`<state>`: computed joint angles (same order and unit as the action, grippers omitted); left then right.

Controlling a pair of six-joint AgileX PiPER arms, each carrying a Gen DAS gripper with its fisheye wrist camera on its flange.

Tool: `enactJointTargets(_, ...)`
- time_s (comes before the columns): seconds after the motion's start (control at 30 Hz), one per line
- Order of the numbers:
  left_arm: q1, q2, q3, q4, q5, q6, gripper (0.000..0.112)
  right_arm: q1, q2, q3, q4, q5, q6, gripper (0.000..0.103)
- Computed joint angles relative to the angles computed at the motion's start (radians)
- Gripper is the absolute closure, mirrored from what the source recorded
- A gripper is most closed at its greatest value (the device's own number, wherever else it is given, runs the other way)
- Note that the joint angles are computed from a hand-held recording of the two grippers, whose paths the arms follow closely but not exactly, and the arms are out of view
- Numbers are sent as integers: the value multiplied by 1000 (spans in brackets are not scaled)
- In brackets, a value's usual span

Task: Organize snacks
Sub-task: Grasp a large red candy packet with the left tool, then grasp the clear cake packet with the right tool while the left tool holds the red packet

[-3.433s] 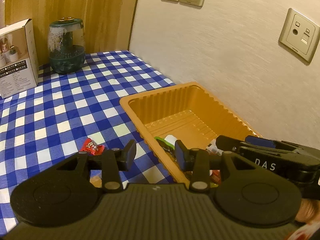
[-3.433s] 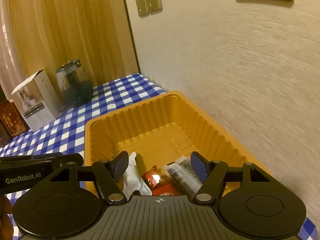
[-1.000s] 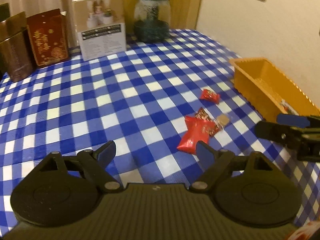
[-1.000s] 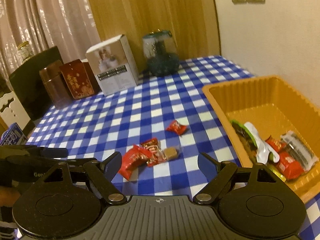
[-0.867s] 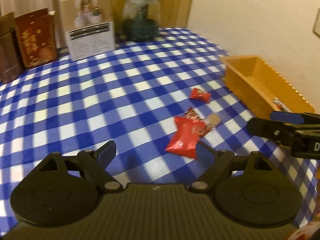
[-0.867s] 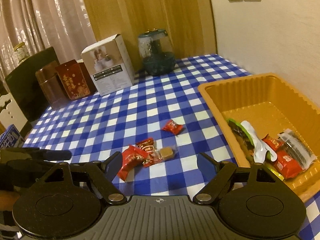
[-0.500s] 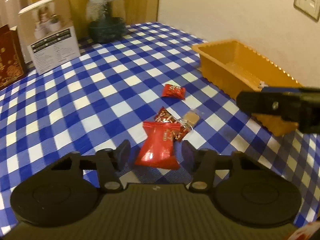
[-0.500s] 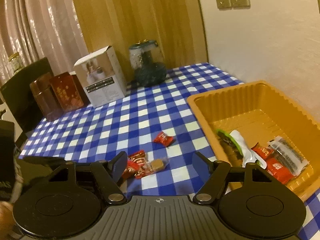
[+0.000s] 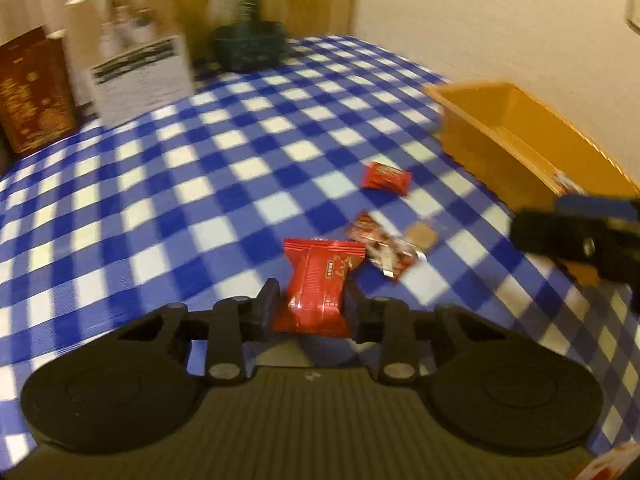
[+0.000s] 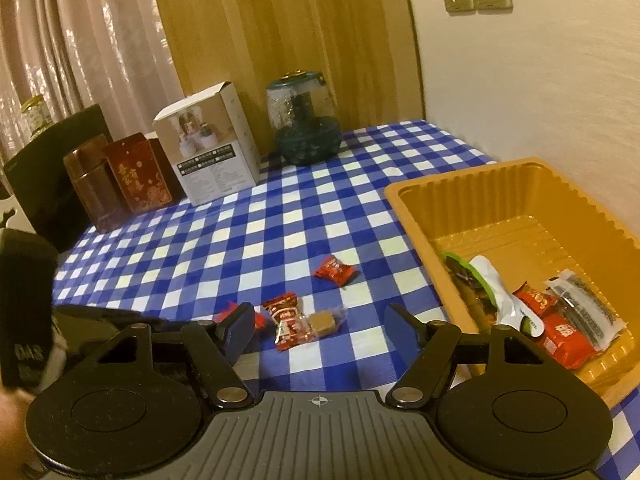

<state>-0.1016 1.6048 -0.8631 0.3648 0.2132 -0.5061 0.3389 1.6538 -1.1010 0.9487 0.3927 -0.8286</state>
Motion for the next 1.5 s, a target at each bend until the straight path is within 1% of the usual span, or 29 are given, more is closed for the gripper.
enactJointTargets(0.13,47,-36,20,-18,-4,-14,82,30,26,-16,-32,-18,12,31)
enactJointTargets(0.27,60,-38,22,-17,0,-27,82,53,74,-54,-79,-23,61,33)
enactJointTargets(0.3,61,-38,24,-17,0,-30,82,57,87,-65,-92,-22,80,37)
enactJointTargets(0.33,61,-33,20,-19,0,-32,82,58,99,-74,-95,-16,87,44)
enactJointTargets(0.37,56,-37,28,1,-2,-58,82,58,112,-85,-101,-7,100,48)
enactJointTargets(0.43,51,-32,26,-8,-5,-53,82,64,137,-106,-138,-1,142,57)
enactJointTargets(0.5,42,-29,24,8,-5,-69,82,70,165,-130,-190,-2,207,60)
enactJointTargets(0.6,41,-28,23,-2,-9,-64,82,74,212,-174,-257,4,297,61)
enactJointTargets(0.7,44,-29,23,1,-9,-71,82,68,257,-222,-263,39,337,62)
enactJointTargets(0.8,48,-28,24,-5,-9,-69,82,68,294,-260,-286,50,379,62)
enactJointTargets(0.97,49,-30,23,8,-10,-92,82,64,323,-291,-251,41,370,63)
enactJointTargets(1.03,47,-33,23,23,-10,-111,82,66,334,-307,-260,39,383,63)
enactJointTargets(1.1,43,-33,19,34,-9,-121,82,71,345,-319,-267,27,394,64)
enactJointTargets(1.2,38,-33,17,37,-7,-121,82,91,357,-333,-335,-4,436,65)
enactJointTargets(1.27,37,-31,15,36,-5,-118,82,109,364,-340,-399,-26,474,66)
enactJointTargets(1.37,39,-29,17,21,-7,-101,82,130,370,-341,-497,-54,529,72)
enactJointTargets(1.43,41,-27,15,4,-5,-81,82,136,367,-330,-519,-67,522,73)
enactJointTargets(1.5,42,-27,16,-11,-4,-64,82,135,361,-321,-508,-63,476,73)
